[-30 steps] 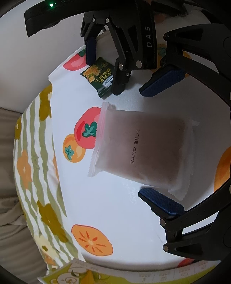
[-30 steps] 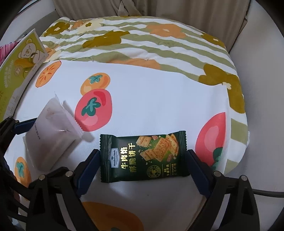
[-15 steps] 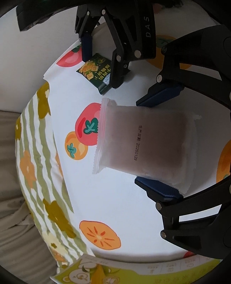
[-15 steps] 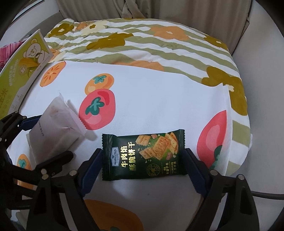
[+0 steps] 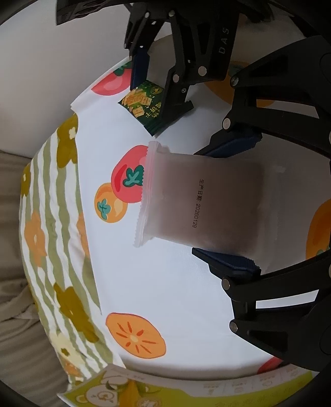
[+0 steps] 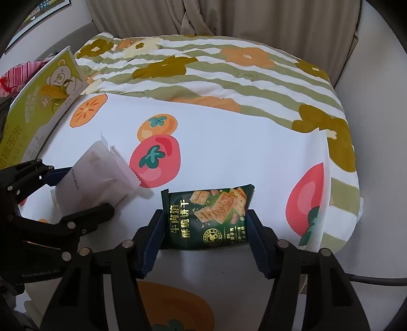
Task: Organize snacks
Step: 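Carry both packets into the green box and open both tools to release them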
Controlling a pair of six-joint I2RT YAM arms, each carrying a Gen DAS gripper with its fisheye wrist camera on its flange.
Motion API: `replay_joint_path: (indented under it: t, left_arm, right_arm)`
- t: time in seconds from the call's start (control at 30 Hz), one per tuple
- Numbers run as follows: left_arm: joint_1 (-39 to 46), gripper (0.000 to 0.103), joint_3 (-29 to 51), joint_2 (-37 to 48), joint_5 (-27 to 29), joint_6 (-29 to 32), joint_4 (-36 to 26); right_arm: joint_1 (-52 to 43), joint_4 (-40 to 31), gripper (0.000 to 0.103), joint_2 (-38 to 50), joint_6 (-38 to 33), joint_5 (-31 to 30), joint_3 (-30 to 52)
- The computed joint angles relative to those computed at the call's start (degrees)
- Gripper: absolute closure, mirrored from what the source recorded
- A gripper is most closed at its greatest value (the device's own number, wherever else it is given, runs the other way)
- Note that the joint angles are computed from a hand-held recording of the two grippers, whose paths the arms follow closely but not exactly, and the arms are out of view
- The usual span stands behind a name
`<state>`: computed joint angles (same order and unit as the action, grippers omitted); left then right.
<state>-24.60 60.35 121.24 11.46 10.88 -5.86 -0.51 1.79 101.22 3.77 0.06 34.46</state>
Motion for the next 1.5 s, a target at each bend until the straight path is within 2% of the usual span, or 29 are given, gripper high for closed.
replay_joint_path:
  t: [0.2, 0.4, 0.63, 0.8, 1.0, 1.17, 1.4, 1.47, 1.5]
  left_arm:
    - [1.7, 0.042, -0.2, -2.2, 0.7, 0.2, -2.1]
    - [4.6, 0.042, -1.3, -10.1, 1.7, 0.8, -6.0]
    - [14.8, 0.042, 2.7, -22.0, 6.3, 4.6, -17.3]
    - [26.6, 0.042, 11.2, -24.0, 11.8, 12.1, -26.4]
    - [39.5, 0.042, 26.3, -17.0, 17.0, 21.4, -37.3]
    - [47.1, 0.042, 42.5, -5.2, 18.7, 29.0, -45.8]
    - [51.1, 0.042, 67.3, 13.2, 17.7, 35.4, -57.5]
    - [51.0, 0.041, 73.3, 17.3, 18.0, 36.7, -61.1]
    - [51.0, 0.036, 75.5, 18.7, 18.2, 37.1, -62.4]
  right_arm:
    - [0.4, -1.0, 0.045, -3.3, 1.4, -0.3, -0.8]
    - [1.4, -7.4, 0.045, -10.6, 3.7, -0.3, 0.4]
    - [9.6, -19.1, 0.045, -20.4, 9.9, 1.7, 7.6]
    - [20.3, -23.2, 0.045, -20.2, 16.5, 7.8, 16.5]
    - [31.5, -25.9, 0.045, -10.9, 24.6, 12.5, 31.7]
    - [38.4, -28.5, 0.045, 1.3, 30.4, 15.8, 46.4]
    - [44.0, -35.9, 0.045, 16.6, 36.0, 19.2, 66.3]
    - [44.7, -38.3, 0.045, 18.8, 37.6, 19.9, 69.7]
    - [44.9, -39.3, 0.045, 19.9, 38.5, 20.1, 71.3]
